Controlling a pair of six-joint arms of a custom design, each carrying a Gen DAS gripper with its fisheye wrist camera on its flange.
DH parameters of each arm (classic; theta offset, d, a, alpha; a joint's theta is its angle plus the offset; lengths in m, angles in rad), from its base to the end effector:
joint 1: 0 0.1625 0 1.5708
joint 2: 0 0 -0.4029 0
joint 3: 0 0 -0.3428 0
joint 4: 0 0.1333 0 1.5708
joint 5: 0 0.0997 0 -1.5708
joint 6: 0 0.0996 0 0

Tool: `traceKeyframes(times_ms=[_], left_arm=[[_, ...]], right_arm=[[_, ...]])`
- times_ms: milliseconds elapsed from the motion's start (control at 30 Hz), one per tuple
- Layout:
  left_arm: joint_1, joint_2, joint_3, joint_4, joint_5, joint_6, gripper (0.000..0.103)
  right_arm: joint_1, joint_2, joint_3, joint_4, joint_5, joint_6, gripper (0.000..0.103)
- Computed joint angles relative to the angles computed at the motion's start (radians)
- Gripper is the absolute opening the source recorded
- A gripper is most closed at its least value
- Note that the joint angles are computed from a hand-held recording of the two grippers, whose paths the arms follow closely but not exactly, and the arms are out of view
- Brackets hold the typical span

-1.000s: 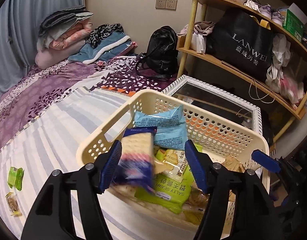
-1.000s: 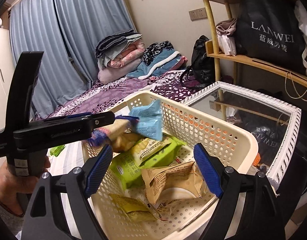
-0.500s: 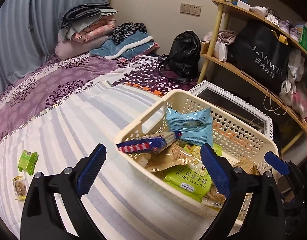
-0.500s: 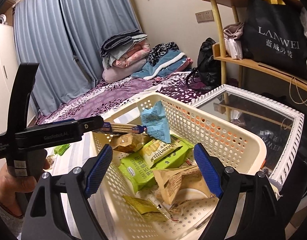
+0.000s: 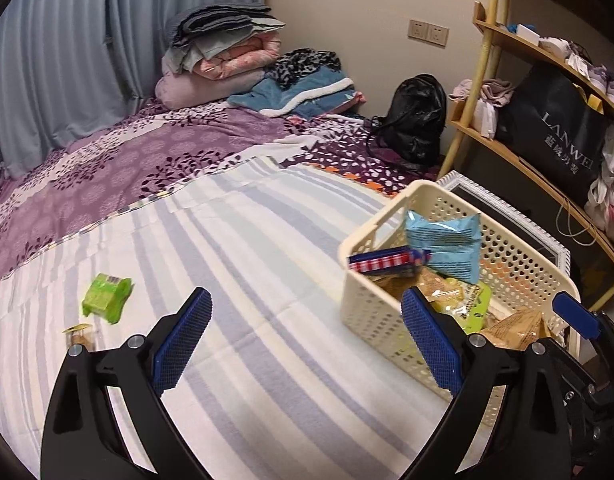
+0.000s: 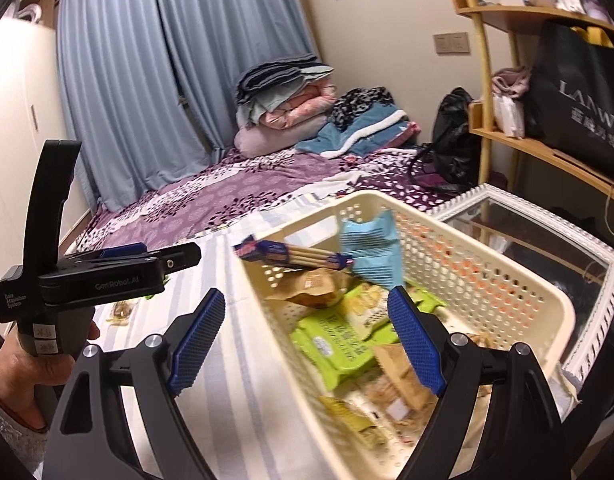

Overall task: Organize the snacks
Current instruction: 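Withdraw both tools from basket and move toward remaining snacks on bed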

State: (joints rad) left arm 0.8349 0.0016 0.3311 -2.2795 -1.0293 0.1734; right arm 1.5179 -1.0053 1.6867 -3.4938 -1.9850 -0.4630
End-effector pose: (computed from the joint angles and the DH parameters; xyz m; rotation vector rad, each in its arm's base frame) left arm -0.4344 -0.7547 0.0071 1.0351 2.4354 -0.6866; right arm 0.0613 -0.6047 0.3516 0.1190 -2.1261 1.3432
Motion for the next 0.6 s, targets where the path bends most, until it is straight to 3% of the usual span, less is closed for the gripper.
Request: traceKeyframes(times_ms=[367, 600], left_arm=[[0.036, -0.123, 0.205, -0.129, 0.056, -0.017, 0.097], [0.069, -0.169, 0.263, -0.151, 0.095, -0.039, 0.097]], right_arm=[[0.065, 0.083, -0.065, 0.072, -0.025, -0.047, 0.083], [0.091, 0.146, -0.131, 0.152, -0.040, -0.052, 0.085]])
